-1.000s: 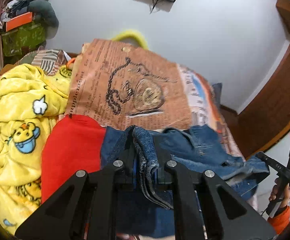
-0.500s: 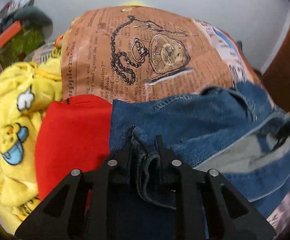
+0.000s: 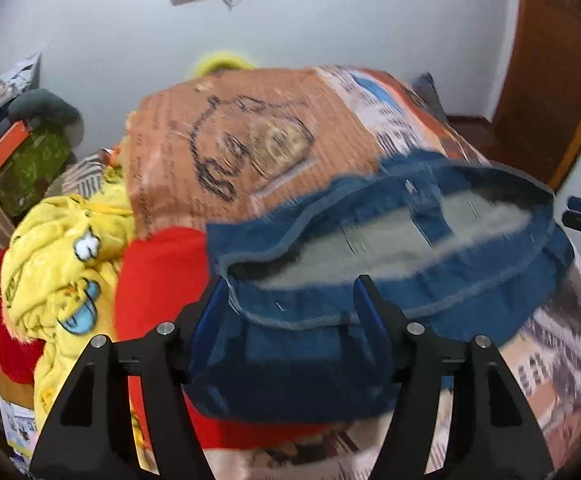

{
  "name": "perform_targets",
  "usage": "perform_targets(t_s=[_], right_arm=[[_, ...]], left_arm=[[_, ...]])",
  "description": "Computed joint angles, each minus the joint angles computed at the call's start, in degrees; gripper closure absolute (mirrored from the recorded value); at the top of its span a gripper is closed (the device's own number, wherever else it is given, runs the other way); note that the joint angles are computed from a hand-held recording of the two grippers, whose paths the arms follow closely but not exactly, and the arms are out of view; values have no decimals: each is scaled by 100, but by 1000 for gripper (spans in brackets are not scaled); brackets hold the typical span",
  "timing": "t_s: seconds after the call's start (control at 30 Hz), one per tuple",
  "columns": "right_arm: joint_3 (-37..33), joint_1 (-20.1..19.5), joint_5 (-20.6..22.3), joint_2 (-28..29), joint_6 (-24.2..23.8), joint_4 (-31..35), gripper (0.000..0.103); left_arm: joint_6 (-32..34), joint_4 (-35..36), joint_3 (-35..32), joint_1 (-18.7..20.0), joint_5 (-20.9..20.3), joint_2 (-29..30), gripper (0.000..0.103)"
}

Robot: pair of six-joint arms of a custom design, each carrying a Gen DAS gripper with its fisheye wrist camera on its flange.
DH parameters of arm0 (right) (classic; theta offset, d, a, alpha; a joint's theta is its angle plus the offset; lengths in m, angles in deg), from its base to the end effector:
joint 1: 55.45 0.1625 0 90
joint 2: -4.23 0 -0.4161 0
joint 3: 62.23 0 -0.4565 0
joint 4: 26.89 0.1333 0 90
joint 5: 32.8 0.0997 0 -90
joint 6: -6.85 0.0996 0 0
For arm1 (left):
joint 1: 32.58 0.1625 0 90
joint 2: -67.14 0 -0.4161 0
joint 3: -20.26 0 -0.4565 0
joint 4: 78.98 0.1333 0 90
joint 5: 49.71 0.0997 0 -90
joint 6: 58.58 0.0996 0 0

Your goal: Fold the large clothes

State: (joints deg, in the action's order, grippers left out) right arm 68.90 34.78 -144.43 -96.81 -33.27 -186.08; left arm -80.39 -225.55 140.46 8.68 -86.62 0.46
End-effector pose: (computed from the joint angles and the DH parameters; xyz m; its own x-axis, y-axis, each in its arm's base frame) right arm 0.0984 -0.4507 0.3331 -0.7095 -0.3252 0.6252 -0.6020 0.7408 -0.2979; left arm -0.2647 -0.5154 0.1231 -0.6763 0.1484 -0.7215 0.5379 0.7687 -0.3460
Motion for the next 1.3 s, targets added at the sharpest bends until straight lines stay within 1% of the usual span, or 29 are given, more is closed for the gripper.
perform_targets(t_s=[0.07, 0.13, 0.23, 0.3, 0.4, 0.47, 0.53, 0.57, 0.6, 0.67, 0.73, 0.77, 0.8, 0.83, 0.87, 0.93, 0.97, 1.1, 1.17, 1.3], right_arm=[[112, 34, -1, -4, -10, 155, 46], [212, 17, 38, -18, -21, 277, 46], [268, 22, 23, 150, 33, 400, 46], [281, 62, -68, 395, -1, 216, 46], [192, 126, -76, 700, -25, 47, 46], [-11, 222, -224, 994, 10, -17, 46], [-365, 321, -362, 1366, 7, 36, 46], [-496, 365, -419, 1510, 25, -20, 46], [-637, 418, -500, 1674, 64, -143, 46], [-921, 498, -601, 1969, 181, -384, 46], [-1194, 574, -898, 2256, 319, -655, 46], [-1297, 593, -1033, 2361, 388, -777, 46], [-1397, 603, -1127, 2430, 499, -829, 46], [-1471, 583, -1085, 2414, 691, -769, 46], [-1467, 541, -901, 2315, 853, -652, 46], [-1359, 471, -465, 2059, 1056, -446, 46], [-1269, 454, -296, 1930, 1077, -385, 46], [-899, 534, -61, 1612, 933, -304, 46], [-732, 587, 21, 1540, 825, -284, 46], [-374, 722, 94, 1456, 539, -246, 46]], left_arm=[[-167, 225, 36, 2, -152, 63, 39], [-266, 294, 59, 59, -348, 160, 39], [-436, 393, 29, 158, -581, 347, 39], [-395, 270, -13, 186, -504, 546, 39], [-193, 119, -201, 281, -457, 800, 38], [-62, 109, -431, 411, -485, 951, 39], [-10, 170, -695, 555, -492, 1047, 39], [-50, 253, -831, 602, -397, 1102, 39], [-143, 376, -1022, 648, -136, 1192, 39], [-116, 430, -1376, 786, 112, 1331, 39], [-280, 591, -1632, 886, 319, 1400, 39], [-474, 764, -1784, 929, 597, 1431, 39], [-526, 803, -1836, 950, 698, 1426, 39], [-595, 812, -1869, 970, 817, 1370, 39], [-615, 740, -1836, 968, 846, 1289, 39], [-443, 361, -1621, 931, 775, 1064, 39], [-341, 206, -1456, 892, 746, 914, 39], [-211, 256, -1004, 717, 707, 507, 39], [-182, 451, -750, 609, 595, 304, 39], [-45, 466, -375, 427, 293, 145, 39]])
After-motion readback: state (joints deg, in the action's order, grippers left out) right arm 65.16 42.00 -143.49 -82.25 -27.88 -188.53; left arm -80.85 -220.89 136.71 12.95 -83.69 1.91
